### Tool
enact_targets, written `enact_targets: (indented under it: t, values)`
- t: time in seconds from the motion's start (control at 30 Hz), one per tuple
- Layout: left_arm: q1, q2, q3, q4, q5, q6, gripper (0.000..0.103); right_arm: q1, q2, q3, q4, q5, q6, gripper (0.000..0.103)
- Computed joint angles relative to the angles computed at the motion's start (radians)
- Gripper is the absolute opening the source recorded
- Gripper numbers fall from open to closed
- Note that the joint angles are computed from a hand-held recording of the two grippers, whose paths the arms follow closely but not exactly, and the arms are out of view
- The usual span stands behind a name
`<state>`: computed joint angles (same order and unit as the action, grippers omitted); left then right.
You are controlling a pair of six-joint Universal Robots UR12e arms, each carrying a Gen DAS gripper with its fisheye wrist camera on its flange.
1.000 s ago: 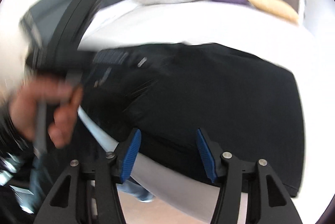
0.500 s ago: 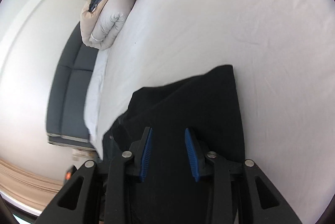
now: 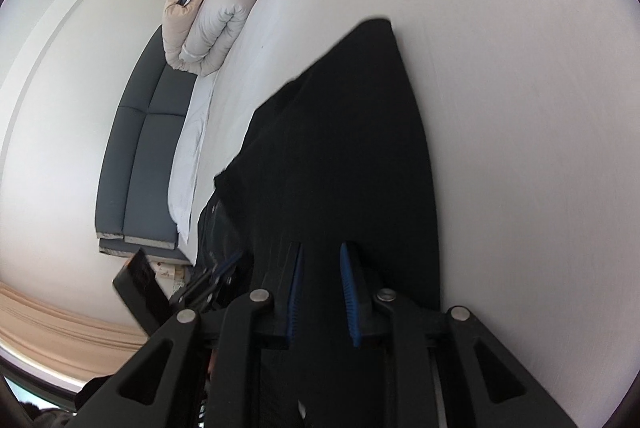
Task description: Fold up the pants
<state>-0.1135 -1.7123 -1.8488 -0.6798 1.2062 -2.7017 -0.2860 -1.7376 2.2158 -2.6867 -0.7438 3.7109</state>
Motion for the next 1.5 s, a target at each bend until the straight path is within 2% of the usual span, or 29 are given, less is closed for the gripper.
enact_targets:
  t: [0.13,0.3,0.37,0.4,0.53,0.67,0.73,0.87,0.97,1.03,1.07,1.1,1.23,1.3,1.33,1.37,1.4,1.5]
  values:
    - [0.003,0.002,-0.004,0.005,-0.008,-0.003,0.008,0.017,-0.053,0.029,0.028,-0.011,-0.008,0.021]
    - [0.011,0.003,-0.009,0.007,-0.029,-0.012,0.008,0.034,-0.081,0.043,0.041,-0.046,0.008,0.02]
    - [0.015,0.004,-0.011,0.008,-0.04,-0.016,0.008,0.048,-0.082,0.039,0.056,-0.091,-0.001,0.011]
    - [0.016,0.003,-0.012,0.008,-0.045,-0.018,0.008,0.056,-0.078,0.036,0.063,-0.121,0.002,0.0]
    - [0.033,0.002,-0.015,0.002,-0.094,-0.036,0.008,0.027,-0.052,0.091,-0.104,-0.046,0.131,0.0]
    - [0.069,0.018,-0.022,-0.021,-0.169,-0.071,0.008,0.04,-0.057,0.1,-0.141,-0.082,0.116,0.0]
    - [0.107,0.04,-0.047,0.005,-0.229,-0.119,0.008,0.044,-0.054,0.1,-0.151,-0.09,0.121,0.0]
    - [0.202,0.081,-0.105,0.062,-0.338,-0.26,0.008,0.061,-0.056,0.087,-0.125,-0.128,0.101,0.0]
    - [0.296,0.108,-0.163,0.137,-0.392,-0.446,0.008,0.07,-0.064,0.081,-0.098,-0.159,0.084,0.0]
    - [0.371,0.121,-0.217,0.247,-0.443,-0.612,0.008,0.074,-0.066,0.079,-0.097,-0.167,0.093,0.0]
    - [0.391,0.123,-0.232,0.275,-0.458,-0.656,0.008,0.074,-0.066,0.079,-0.098,-0.167,0.098,0.0]
    - [0.424,0.119,-0.252,0.317,-0.491,-0.732,0.01,0.075,-0.066,0.079,-0.099,-0.168,0.102,0.0]
    - [0.491,0.077,-0.286,0.428,-0.595,-0.977,0.018,0.075,-0.066,0.078,-0.096,-0.17,0.107,0.0]
    - [0.504,0.048,-0.299,0.522,-0.646,-1.089,0.027,0.076,-0.067,0.076,-0.089,-0.172,0.107,0.0]
    - [0.505,0.042,-0.302,0.543,-0.655,-1.111,0.04,0.077,-0.067,0.075,-0.086,-0.174,0.107,0.0]
    - [0.506,0.033,-0.304,0.574,-0.664,-1.14,0.061,0.077,-0.068,0.075,-0.085,-0.175,0.107,0.0]
    - [0.505,0.032,-0.305,0.583,-0.655,-1.155,0.074,0.076,-0.068,0.075,-0.082,-0.175,0.106,0.0]
    - [0.517,0.028,-0.312,0.617,-0.63,-1.213,0.075,0.076,-0.069,0.072,-0.072,-0.175,0.103,0.0]
